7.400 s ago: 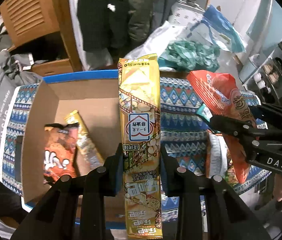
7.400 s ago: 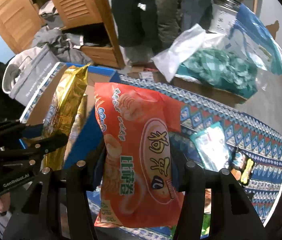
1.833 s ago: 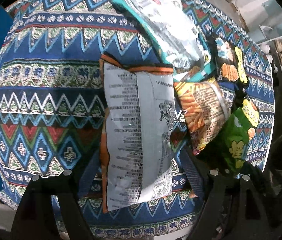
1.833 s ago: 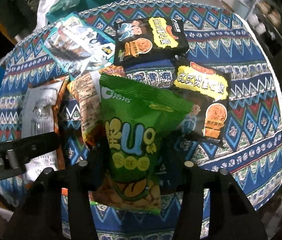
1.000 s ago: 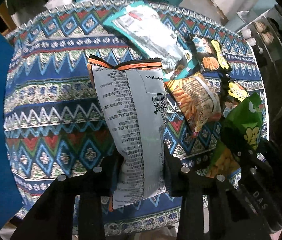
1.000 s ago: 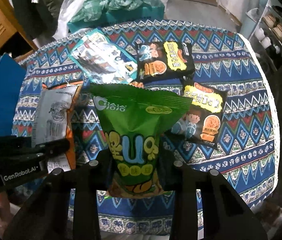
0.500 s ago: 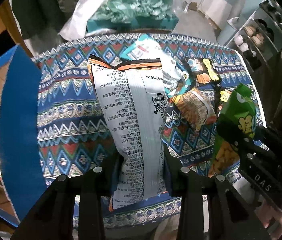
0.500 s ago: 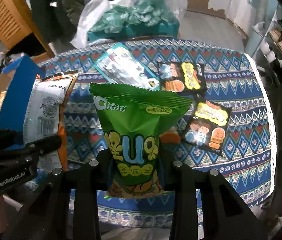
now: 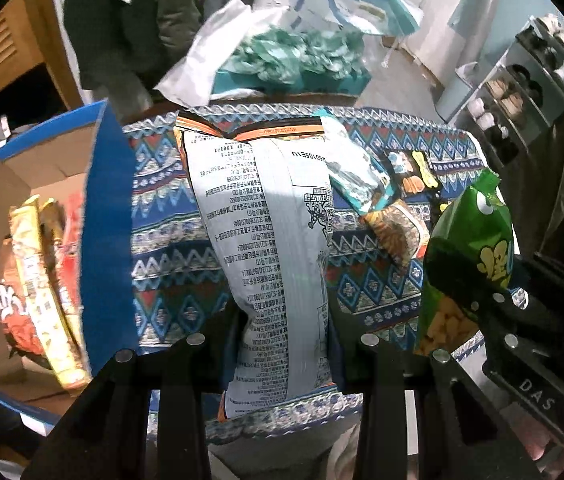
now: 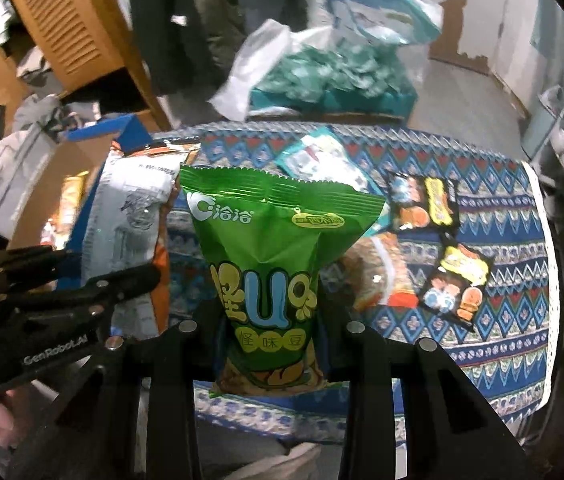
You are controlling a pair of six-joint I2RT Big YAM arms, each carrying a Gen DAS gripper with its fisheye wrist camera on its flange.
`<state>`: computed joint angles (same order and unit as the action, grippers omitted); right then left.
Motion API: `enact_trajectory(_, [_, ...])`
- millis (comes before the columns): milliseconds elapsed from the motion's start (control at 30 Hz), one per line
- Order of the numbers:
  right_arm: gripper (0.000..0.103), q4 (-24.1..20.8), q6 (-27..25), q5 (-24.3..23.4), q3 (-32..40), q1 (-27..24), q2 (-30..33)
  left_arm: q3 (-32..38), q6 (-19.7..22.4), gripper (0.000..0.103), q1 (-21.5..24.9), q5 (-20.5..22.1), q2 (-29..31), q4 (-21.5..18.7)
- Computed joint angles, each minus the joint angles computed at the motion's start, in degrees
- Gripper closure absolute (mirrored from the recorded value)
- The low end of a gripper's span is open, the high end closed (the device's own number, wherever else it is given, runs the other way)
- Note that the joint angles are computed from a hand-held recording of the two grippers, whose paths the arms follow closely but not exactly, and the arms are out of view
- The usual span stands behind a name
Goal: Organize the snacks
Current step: 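Lift both held bags and carry them over the cardboard box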
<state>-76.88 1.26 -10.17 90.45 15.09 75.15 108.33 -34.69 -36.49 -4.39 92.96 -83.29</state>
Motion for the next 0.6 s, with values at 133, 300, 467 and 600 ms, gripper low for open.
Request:
enact_trajectory(133, [0.071, -0.03, 0.14, -0.12, 1.13, 2.02, 0.24, -1.55, 0.45, 0.066, 0.89, -0.62, -2.25, 0.42])
enact_trajectory(300, [0.071, -0.29, 0.97, -0.37, 3.27, 4.47, 1.69, -3.21, 0.75, 0.066, 2.24, -1.73, -4.85, 0.78])
enact_trajectory(467, [0.071, -0.77, 2.40, -0.85, 6.10, 7.07, 3.82, -5.20, 0.96, 0.066, 4.28, -2.41, -7.76, 1.53])
enact_trajectory(600, [0.071, -0.78, 3.38, -0.77, 8.39, 9.07, 5.63, -6.99, 0.94, 0.066, 6.24, -2.25, -9.90, 2.05])
